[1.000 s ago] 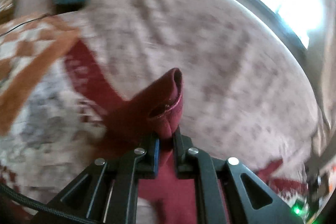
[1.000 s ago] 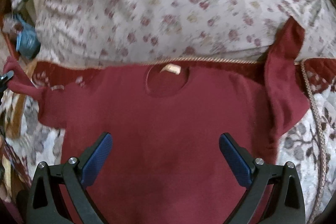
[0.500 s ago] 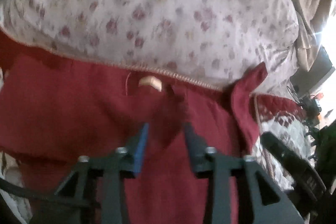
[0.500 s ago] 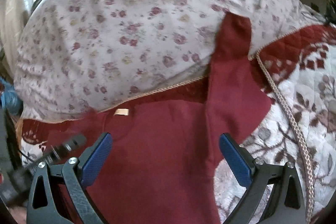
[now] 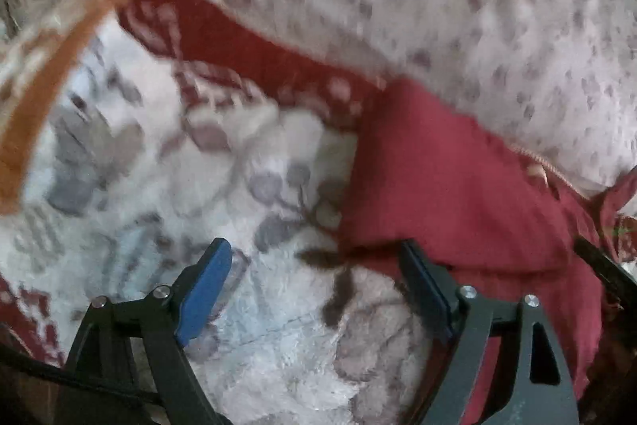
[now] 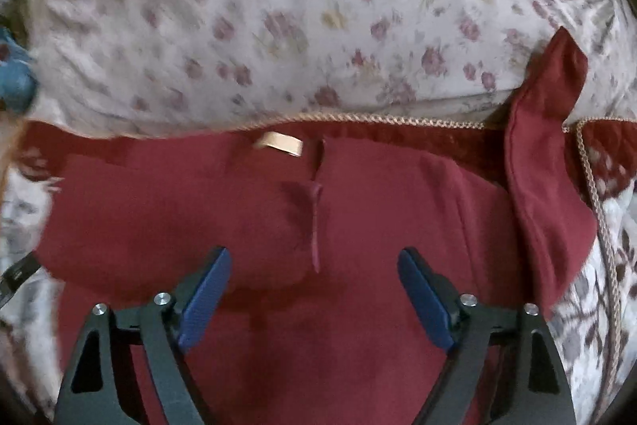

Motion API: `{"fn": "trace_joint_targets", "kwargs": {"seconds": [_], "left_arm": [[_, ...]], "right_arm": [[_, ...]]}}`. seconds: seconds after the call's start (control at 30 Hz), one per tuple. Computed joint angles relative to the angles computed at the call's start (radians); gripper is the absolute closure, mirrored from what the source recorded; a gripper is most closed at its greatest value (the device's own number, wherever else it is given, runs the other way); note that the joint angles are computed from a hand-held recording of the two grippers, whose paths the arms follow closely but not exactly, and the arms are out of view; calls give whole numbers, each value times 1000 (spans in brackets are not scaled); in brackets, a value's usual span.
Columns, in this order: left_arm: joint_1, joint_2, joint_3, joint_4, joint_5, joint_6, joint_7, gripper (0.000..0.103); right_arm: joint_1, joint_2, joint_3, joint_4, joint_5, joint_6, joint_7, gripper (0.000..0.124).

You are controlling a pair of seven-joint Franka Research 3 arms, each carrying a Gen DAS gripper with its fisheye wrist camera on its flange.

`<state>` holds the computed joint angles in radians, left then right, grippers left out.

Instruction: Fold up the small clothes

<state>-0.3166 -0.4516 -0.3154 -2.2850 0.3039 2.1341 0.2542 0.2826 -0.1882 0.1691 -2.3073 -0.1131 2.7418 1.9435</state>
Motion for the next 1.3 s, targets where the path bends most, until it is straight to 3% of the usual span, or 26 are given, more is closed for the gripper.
{"fn": "trace_joint_targets", "kwargs": {"seconds": [0.03, 0.07, 0.1, 0.13, 0.17, 0.23, 0.3, 0.37, 0.43, 0.53, 0.57, 0.67, 0.73, 0.87, 0.93, 1.0, 1.07, 1.2, 1.27, 1.3], "left_arm": [[-5, 5, 16, -5, -22, 15, 14, 18], [-5, 1, 18, -12, -25, 17, 17, 18], [-2, 4, 17, -7, -23, 11, 22, 18], [1, 14, 14, 5, -18, -1, 28, 18], [3, 16, 9, 13, -9, -9, 32, 18], [9, 13, -2, 24, 16, -27, 29, 18], [11, -4, -6, 19, 30, -32, 18, 18], [9, -24, -3, 3, 30, 0, 2, 18], [10, -26, -5, -2, 32, 28, -8, 18], [16, 22, -40, 58, 85, -43, 1, 18], [13, 35, -44, 71, 99, -51, 8, 18], [4, 49, -42, 80, 126, -30, 11, 18], [2, 44, -43, 77, 144, -6, -2, 18], [14, 27, -47, 57, 177, 54, -69, 18], [11, 50, -37, 65, 161, 64, -60, 18], [4, 97, -31, 97, 136, 12, -14, 18], [-1, 137, -32, 126, 124, -60, 13, 18], [-4, 130, -7, 98, 94, -34, 3, 15], [-1, 137, -6, 104, 98, -43, 8, 15], [0, 141, -5, 107, 99, -45, 13, 15]], "right_arm": [[-10, 39, 10, 31, -24, -18, 25, 51], [6, 66, -4, 45, 18, -13, -9, 76], [26, 80, -19, 43, 67, 28, -53, 83], [27, 82, -16, 47, 46, 42, -60, 105], [23, 82, -9, 60, -1, 22, -45, 115], [52, 38, -33, 38, 57, 59, -129, 116], [33, -22, -26, 3, 61, 102, -136, 116], [-47, -91, 21, -42, -30, 147, -65, 116], [-143, -126, 77, -53, -127, 124, 17, 116], [-275, -125, 154, -43, -289, 65, 187, 116], [-286, -121, 155, -41, -321, 54, 224, 116], [-196, -77, 46, -40, -210, 35, 135, 115], [-159, -52, 19, -9, -162, -66, 91, 113], [-115, -117, 1, -51, -112, -4, 100, 78], [-12, -120, -42, -47, 21, 44, -51, 74], [149, -70, -109, 12, 246, 19, -309, 74], [210, 2, -104, 82, 358, -2, -423, 74], [208, 192, -15, 245, 324, -23, -420, 74], [218, 283, -10, 324, 223, -53, -355, 74], [226, 306, -14, 338, 184, -27, -321, 74]]}}
